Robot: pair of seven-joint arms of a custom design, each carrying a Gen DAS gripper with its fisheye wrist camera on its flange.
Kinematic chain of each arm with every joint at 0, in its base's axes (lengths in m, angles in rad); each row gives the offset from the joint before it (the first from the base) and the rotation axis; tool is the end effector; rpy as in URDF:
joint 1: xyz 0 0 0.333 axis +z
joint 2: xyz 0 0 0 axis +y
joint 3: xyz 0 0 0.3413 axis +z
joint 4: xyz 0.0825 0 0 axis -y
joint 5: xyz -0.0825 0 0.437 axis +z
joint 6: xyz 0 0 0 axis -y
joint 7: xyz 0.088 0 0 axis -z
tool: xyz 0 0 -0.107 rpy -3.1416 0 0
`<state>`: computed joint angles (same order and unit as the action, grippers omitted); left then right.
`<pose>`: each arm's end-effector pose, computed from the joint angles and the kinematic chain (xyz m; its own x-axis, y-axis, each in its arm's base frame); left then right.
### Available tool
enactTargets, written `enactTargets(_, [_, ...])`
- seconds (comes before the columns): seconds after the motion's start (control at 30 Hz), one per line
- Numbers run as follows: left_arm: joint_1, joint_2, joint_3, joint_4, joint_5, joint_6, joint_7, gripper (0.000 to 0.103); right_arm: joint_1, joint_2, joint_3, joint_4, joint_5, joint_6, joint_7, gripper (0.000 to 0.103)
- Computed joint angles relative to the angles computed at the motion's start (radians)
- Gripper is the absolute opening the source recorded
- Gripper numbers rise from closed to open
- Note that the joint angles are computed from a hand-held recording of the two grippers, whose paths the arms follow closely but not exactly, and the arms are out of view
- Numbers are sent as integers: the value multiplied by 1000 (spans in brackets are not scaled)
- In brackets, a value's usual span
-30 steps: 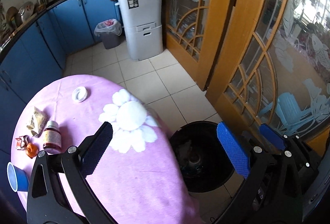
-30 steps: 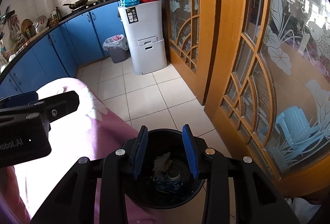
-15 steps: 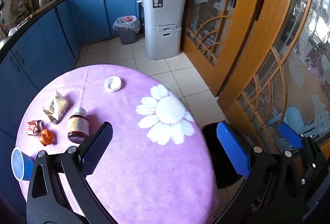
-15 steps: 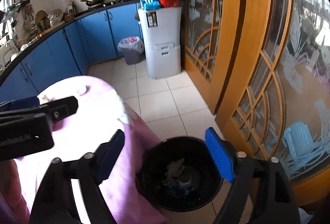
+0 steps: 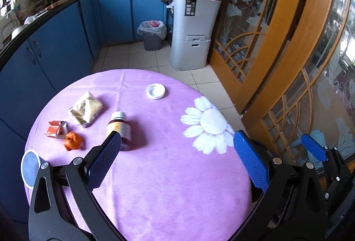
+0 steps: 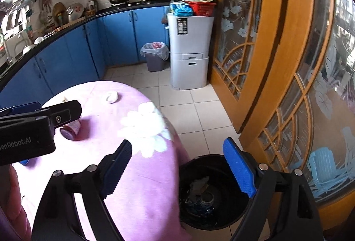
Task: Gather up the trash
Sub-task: 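Move both open tools back over the table, then move the left tool toward the white-and-blue bowl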
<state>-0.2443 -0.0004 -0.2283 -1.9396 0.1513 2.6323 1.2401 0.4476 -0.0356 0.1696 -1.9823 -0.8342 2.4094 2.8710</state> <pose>0.5821 -0.3018 0.5676 -0.2694 -0.9604 0.0714 -0.7499 0.1627 -0.6412 0.5193 0.3644 0.5384 -0.1624 -0.9865 -0.0225 -0.6764 0.1279 -0.7253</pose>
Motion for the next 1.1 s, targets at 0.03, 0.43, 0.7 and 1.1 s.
enactTargets(0.03, [5, -10, 5, -11, -1, 3, -1, 100, 3, 11, 3, 15, -3, 0, -3, 83])
enactTargets(0.43, [63, -135, 76, -156, -3, 25, -29, 100, 73, 161, 1, 204, 15, -6, -101, 93])
enactTargets(0.7, [100, -190, 131, -233, -21, 9, -23, 100, 136, 282, -16, 352, 53, -22, -193, 94])
enactTargets(1.1, [140, -227, 173, -293, -55, -6, -14, 100, 201, 402, -45, 512, 123, -55, -310, 94])
